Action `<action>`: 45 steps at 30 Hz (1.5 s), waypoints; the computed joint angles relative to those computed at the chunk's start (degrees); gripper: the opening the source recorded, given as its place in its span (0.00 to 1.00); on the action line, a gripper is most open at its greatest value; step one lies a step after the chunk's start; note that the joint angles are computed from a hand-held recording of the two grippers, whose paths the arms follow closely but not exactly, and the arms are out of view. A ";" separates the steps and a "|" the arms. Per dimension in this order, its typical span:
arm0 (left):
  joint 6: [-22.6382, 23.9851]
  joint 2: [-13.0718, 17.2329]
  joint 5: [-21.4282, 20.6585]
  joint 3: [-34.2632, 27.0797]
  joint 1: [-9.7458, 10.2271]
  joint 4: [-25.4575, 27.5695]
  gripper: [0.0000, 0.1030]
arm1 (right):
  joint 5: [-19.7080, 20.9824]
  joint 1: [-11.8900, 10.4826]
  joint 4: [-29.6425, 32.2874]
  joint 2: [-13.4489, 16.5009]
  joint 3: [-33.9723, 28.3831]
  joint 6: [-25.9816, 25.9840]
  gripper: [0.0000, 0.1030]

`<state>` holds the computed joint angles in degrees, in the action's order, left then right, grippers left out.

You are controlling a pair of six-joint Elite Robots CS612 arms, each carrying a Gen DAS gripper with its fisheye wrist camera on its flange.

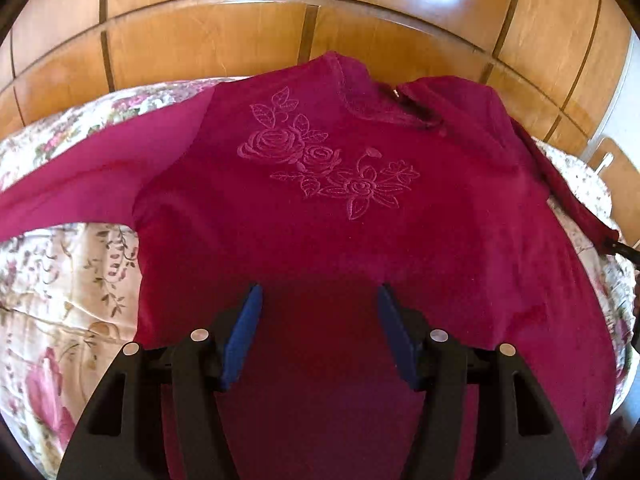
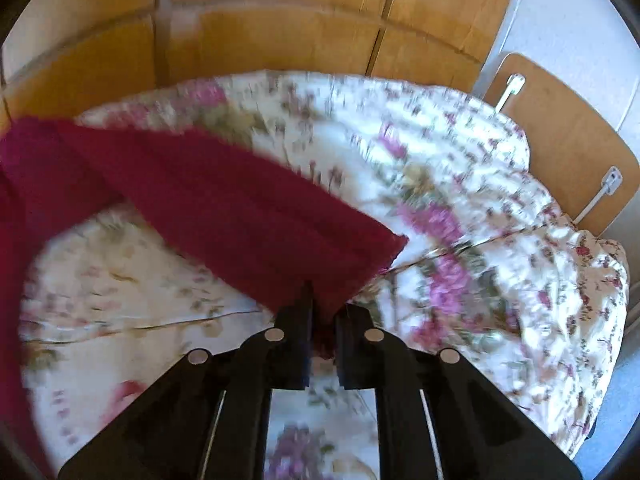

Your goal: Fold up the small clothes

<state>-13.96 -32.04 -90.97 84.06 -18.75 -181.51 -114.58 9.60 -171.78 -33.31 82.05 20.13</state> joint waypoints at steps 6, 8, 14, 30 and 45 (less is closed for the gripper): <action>-0.23 0.17 0.30 0.51 -0.31 -1.40 0.59 | -1.75 -0.36 -13.73 -6.96 8.04 -0.03 0.07; -0.48 0.10 0.36 0.69 -0.40 -1.62 0.59 | -3.57 -0.79 -15.03 -8.81 9.19 1.97 0.07; -0.66 0.23 -0.05 0.84 -0.36 -2.17 0.60 | -5.73 -3.40 -5.51 -8.85 6.50 8.44 0.07; -0.38 0.47 0.30 0.39 -0.52 -1.78 0.65 | 6.68 -8.28 -13.49 -6.49 12.60 31.45 0.69; 0.20 0.44 2.31 0.61 -1.09 -1.84 0.66 | 8.01 -8.25 -3.54 -0.94 1.49 24.97 0.06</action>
<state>-13.76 -31.59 -88.67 84.67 -19.84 -183.35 -106.57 1.34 -175.33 -34.25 83.54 45.11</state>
